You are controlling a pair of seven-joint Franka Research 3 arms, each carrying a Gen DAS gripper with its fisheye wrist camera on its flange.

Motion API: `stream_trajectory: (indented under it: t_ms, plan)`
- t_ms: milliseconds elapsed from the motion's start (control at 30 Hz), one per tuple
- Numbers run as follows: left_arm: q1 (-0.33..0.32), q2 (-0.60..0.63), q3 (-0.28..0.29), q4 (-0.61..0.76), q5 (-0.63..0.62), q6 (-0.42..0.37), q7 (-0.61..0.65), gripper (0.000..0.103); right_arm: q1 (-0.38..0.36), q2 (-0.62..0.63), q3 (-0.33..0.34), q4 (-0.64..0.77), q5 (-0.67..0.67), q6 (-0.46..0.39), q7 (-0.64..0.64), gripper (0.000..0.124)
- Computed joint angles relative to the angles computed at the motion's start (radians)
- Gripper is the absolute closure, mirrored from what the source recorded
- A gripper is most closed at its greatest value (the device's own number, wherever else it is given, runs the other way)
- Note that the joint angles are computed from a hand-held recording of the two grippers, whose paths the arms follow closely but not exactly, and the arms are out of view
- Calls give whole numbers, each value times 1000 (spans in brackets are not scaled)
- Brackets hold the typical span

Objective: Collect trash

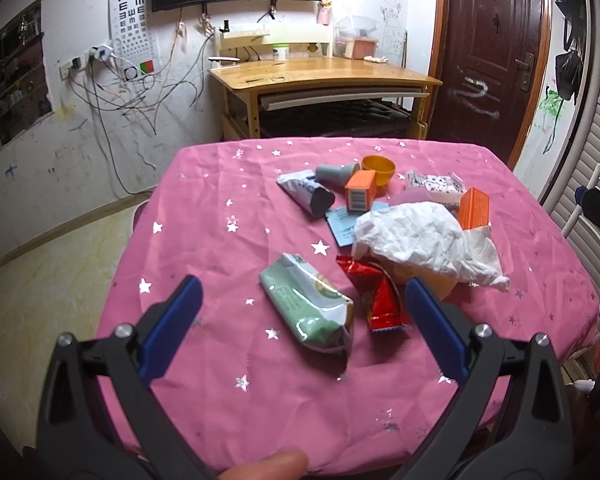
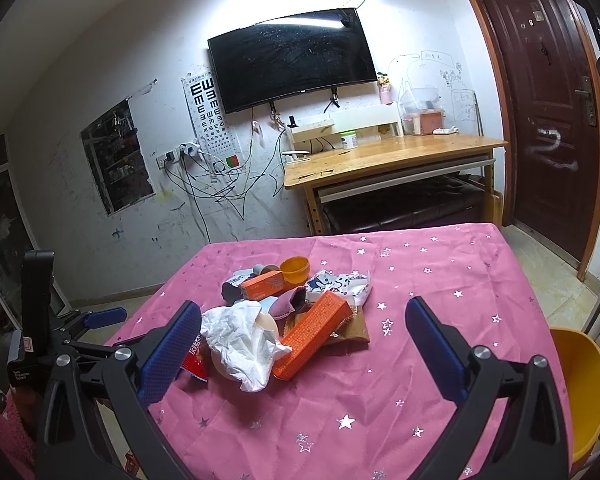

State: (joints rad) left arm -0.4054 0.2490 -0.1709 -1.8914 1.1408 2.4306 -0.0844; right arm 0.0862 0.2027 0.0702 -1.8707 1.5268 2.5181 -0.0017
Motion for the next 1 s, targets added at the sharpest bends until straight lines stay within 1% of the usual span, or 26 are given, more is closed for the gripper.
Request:
stream_trajectory:
  t_ms: [333, 433, 467, 500, 533, 600, 633, 700, 767, 833, 867, 900, 967, 1000]
  plan:
    - [4, 14, 3, 11, -23, 13, 22, 6, -1, 3, 1, 3, -15, -3, 13, 28]
    - [13, 27, 6, 18, -51, 38, 48, 6, -1, 12, 2, 14, -33, -18, 27, 28]
    - [22, 40, 6, 25, -78, 54, 70, 6, -2, 16, 3, 20, -46, -33, 38, 28]
    - [26, 50, 8, 32, -99, 60, 86, 8, -5, 22, 3, 28, -70, -60, 56, 28]
    - [32, 60, 9, 40, -126, 70, 105, 14, -7, 27, 4, 35, -87, -82, 69, 28]
    - [48, 79, 12, 49, -190, 108, 147, 18, -12, 37, 8, 54, -135, -152, 95, 28]
    - [50, 85, 17, 52, -209, 117, 159, 22, -14, 41, 11, 63, -157, -186, 100, 28]
    - [45, 98, 25, 72, -244, 93, 189, 23, -11, 48, 19, 77, -189, -221, 97, 28]
    - [38, 101, 34, 77, -258, 79, 200, 26, -3, 57, 25, 92, -220, -239, 99, 28]
    - [47, 101, 33, 73, -291, 96, 221, 30, 5, 79, 30, 121, -263, -261, 132, 28]
    - [57, 101, 32, 64, -313, 119, 232, 31, 13, 96, 31, 145, -301, -264, 169, 28]
    - [63, 102, 33, 60, -330, 130, 243, 36, 25, 116, 31, 169, -345, -256, 213, 28]
    - [57, 101, 42, 60, -338, 124, 243, 41, 44, 150, 32, 209, -434, -233, 306, 28]
    - [55, 100, 43, 60, -342, 117, 246, 47, 48, 164, 35, 224, -465, -224, 336, 28]
